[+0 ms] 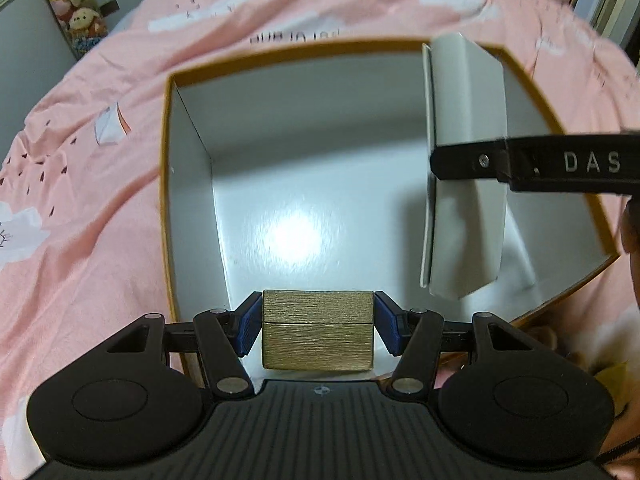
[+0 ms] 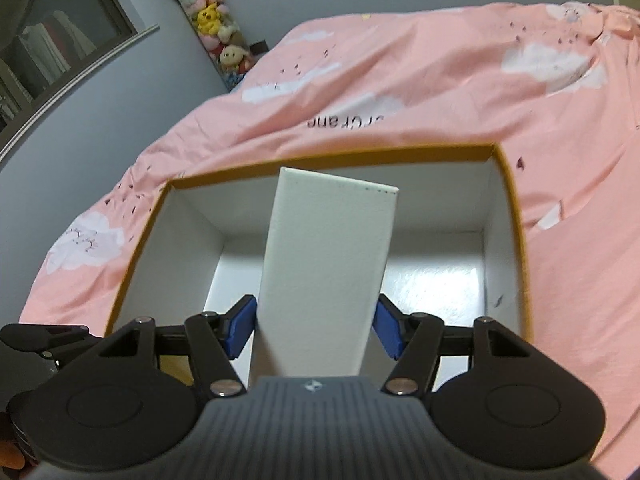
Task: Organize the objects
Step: 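Lower the white box into the orange box and open the right gripper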
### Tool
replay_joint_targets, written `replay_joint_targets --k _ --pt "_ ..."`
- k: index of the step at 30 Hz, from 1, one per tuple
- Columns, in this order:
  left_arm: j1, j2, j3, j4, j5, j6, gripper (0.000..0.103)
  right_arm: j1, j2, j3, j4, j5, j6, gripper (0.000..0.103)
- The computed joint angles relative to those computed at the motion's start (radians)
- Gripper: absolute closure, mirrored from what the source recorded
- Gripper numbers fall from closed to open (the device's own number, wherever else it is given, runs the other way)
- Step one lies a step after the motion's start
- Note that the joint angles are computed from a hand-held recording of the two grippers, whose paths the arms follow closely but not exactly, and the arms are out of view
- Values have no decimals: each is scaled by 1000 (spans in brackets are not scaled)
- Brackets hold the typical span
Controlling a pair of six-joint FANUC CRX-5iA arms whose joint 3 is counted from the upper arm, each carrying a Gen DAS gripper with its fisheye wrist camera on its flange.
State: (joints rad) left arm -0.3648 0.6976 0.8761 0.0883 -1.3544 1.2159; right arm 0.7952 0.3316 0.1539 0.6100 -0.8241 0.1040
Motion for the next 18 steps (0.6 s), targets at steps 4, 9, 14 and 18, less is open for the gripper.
replay_joint_targets --k 4,9,14,18 --pt "-8 12 22 -53 -23 2 36 -6 17 19 -44 12 43 38" --pt "-6 5 9 -77 -17 -10 32 -17 37 44 -106 23 83 38" --pt "13 -5 -15 -49 7 -34 24 -21 53 68 -122 4 85 38" --pt "60 -67 -123 46 127 -45 25 -26 66 87 -109 -11 59 38"
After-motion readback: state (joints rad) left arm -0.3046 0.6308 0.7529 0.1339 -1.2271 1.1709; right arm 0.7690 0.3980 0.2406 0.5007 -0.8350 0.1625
